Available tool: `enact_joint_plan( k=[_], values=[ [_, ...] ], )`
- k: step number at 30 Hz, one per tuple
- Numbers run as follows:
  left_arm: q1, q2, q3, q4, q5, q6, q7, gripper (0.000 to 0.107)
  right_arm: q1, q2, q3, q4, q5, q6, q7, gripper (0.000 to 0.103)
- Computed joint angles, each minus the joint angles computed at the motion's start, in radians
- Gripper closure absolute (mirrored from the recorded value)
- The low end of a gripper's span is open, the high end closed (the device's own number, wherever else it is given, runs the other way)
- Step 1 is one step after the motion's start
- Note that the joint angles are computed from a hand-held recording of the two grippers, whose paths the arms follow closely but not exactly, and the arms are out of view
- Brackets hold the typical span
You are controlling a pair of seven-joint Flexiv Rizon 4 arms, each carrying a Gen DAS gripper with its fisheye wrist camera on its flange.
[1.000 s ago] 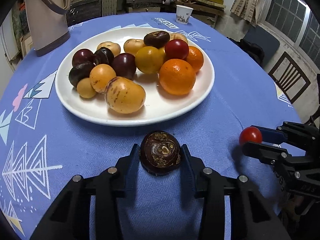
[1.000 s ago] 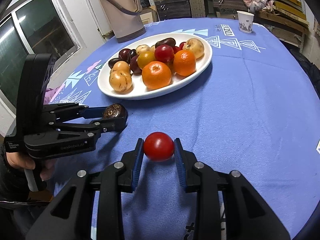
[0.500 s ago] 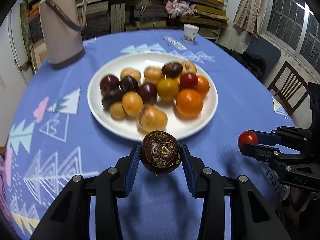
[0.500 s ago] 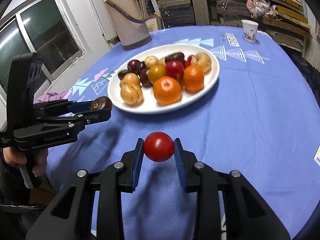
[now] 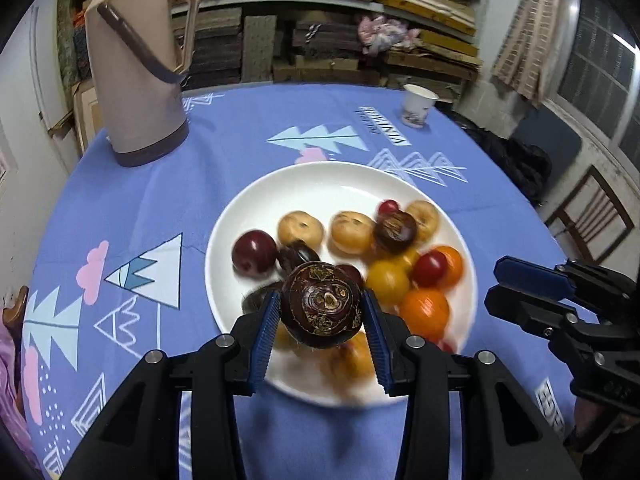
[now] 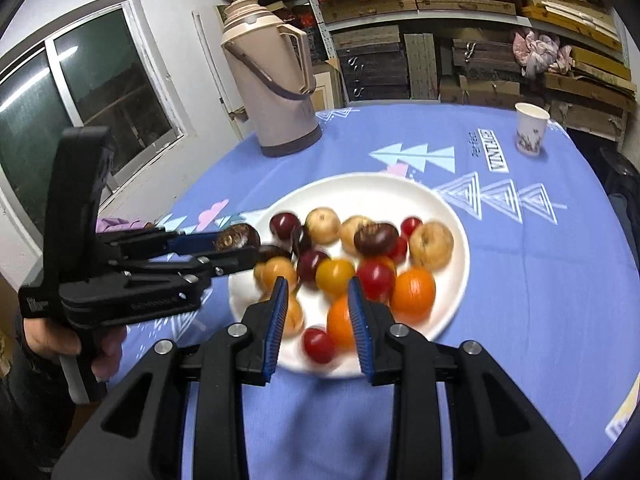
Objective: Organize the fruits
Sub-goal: 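Carry the mangosteen and red tomato onto the white plate, opening both tools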
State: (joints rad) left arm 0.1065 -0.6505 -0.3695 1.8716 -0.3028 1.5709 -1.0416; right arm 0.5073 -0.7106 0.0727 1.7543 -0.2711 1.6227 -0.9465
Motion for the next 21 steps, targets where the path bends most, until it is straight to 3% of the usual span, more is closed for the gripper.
enact_joint_plan(
  k=[6,8,11,13,16,19,21],
  values=[
    [-0.099,-0.079,0.12,-0.151,-0.016,-0.079,-0.048,0.064,-0.083,-0.108,0.097,-0.172,0.0,-0.13,-0.039,0.074],
    [-0.082,-0.088,0.1,-0.154,-0.02,-0.078,-0.038,0.064,-0.106,-0.108,0.123,-0.162,0.019,-0.104,-0.062,0.074],
    [-0.095,-0.098,0.119,-0.164,-0.005,-0.071,-0.028,0.064,-0.085,-0.092,0.088,-0.135,0.03,-0.085,-0.058,0.073],
    [-0.115,-0.096,0.147,-0.179,-0.002,-0.123,-0.035,0.064,-0.076,-0.085,0.074,-0.121,0.035,-0.065,-0.052,0.072],
    [-0.131,-0.098,0.163,-0.181,-0.003,-0.119,-0.046,0.045,-0.062,-0.084,0.062,-0.117,0.032,-0.061,-0.046,0.065],
    [-0.133,-0.089,0.167,-0.168,0.002,-0.097,-0.057,0.043,-0.065,-0.084,0.074,-0.113,0.029,-0.063,-0.052,0.065],
    [-0.127,-0.075,0.164,-0.153,-0.003,-0.089,-0.067,0.036,-0.06,-0.079,0.073,-0.106,0.03,-0.058,-0.05,0.065]
  ],
)
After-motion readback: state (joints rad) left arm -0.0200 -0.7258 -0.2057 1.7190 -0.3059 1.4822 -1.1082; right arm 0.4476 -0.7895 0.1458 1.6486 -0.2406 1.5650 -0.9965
